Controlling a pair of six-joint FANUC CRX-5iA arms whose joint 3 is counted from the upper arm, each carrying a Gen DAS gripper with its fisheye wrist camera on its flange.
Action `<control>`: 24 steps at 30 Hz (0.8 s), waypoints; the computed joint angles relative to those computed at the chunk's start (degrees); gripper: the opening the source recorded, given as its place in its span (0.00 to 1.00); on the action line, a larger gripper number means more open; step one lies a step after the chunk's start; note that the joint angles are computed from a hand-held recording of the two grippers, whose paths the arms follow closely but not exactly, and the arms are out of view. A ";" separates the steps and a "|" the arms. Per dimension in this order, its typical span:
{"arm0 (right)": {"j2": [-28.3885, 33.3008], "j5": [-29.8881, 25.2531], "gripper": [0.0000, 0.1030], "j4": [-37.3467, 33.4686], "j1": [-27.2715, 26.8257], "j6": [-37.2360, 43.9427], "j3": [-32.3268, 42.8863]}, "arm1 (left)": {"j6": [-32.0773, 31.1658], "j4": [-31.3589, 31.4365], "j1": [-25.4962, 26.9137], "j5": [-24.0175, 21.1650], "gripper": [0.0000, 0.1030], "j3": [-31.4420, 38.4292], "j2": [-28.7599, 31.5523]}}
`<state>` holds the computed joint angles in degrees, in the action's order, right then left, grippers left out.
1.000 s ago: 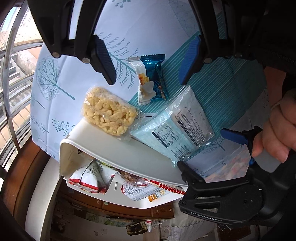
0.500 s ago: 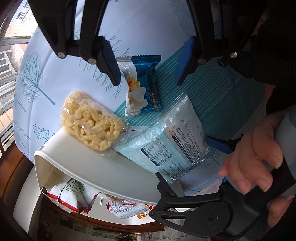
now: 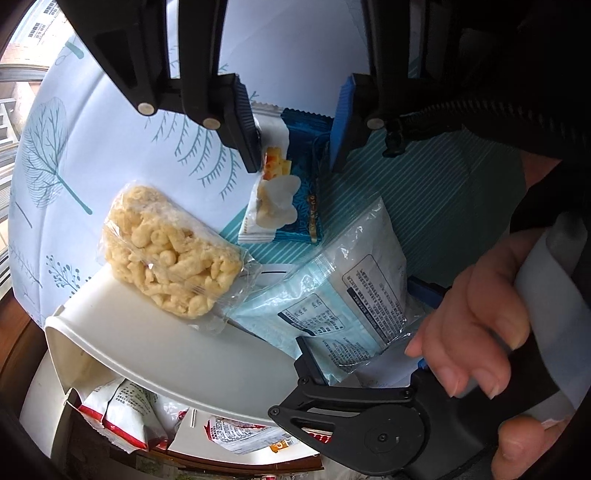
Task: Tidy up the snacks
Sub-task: 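Reach the left gripper to the large clear printed bag while the right gripper reaches the blue wrapped bar, then close the left gripper on the clear printed bag while the right gripper grasps the blue bar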
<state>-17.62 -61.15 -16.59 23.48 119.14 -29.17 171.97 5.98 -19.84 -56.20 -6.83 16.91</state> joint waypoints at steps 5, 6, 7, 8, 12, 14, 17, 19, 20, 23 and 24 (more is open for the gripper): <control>1.00 -1.21 0.33 -1.55 -2.18 1.81 1.32 | 1.90 -1.66 -0.80 -1.15 1.00 2.06 1.20; 1.07 -1.34 0.33 -1.72 -2.37 1.98 1.42 | 2.48 -2.08 -1.21 -1.37 1.00 2.98 1.87; 1.04 -1.58 0.33 -1.90 -2.59 2.08 1.53 | 3.10 -2.63 -1.46 -1.50 1.00 3.36 2.07; 1.18 -1.85 0.33 -2.14 -3.07 2.38 1.76 | 3.92 -3.54 -1.84 -1.86 1.00 4.04 2.39; 2.59 -2.95 0.33 -2.70 -5.59 4.00 3.36 | 9.24 -7.50 -5.64 -3.62 1.00 4.28 0.91; 3.18 -3.20 0.33 -2.77 -6.53 4.46 3.91 | 10.56 -8.28 -6.65 -3.76 0.99 5.04 1.46; 3.12 -3.35 0.32 -2.23 -7.08 4.59 4.10 | 11.37 -8.88 -7.42 -3.71 0.94 4.97 1.09; 3.22 -3.55 0.32 -2.07 -7.48 4.68 4.31 | 11.94 -9.00 -7.83 -3.18 0.89 4.20 0.26; 3.31 -3.68 0.32 -2.08 -7.73 4.70 4.44 | 12.10 -9.05 -8.02 -2.81 0.88 3.79 -0.13; 3.29 -3.95 0.32 -2.18 -8.34 4.60 4.70 | 12.23 -8.94 -8.18 -1.53 0.80 2.69 -1.36; 3.31 -3.87 0.32 -2.11 -8.36 4.46 4.76 | 12.28 -8.82 -8.19 -0.52 0.75 1.72 -2.09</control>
<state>-14.31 -65.02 -18.70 15.12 123.60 -24.41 184.25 -2.84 -28.03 -56.73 -5.11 14.82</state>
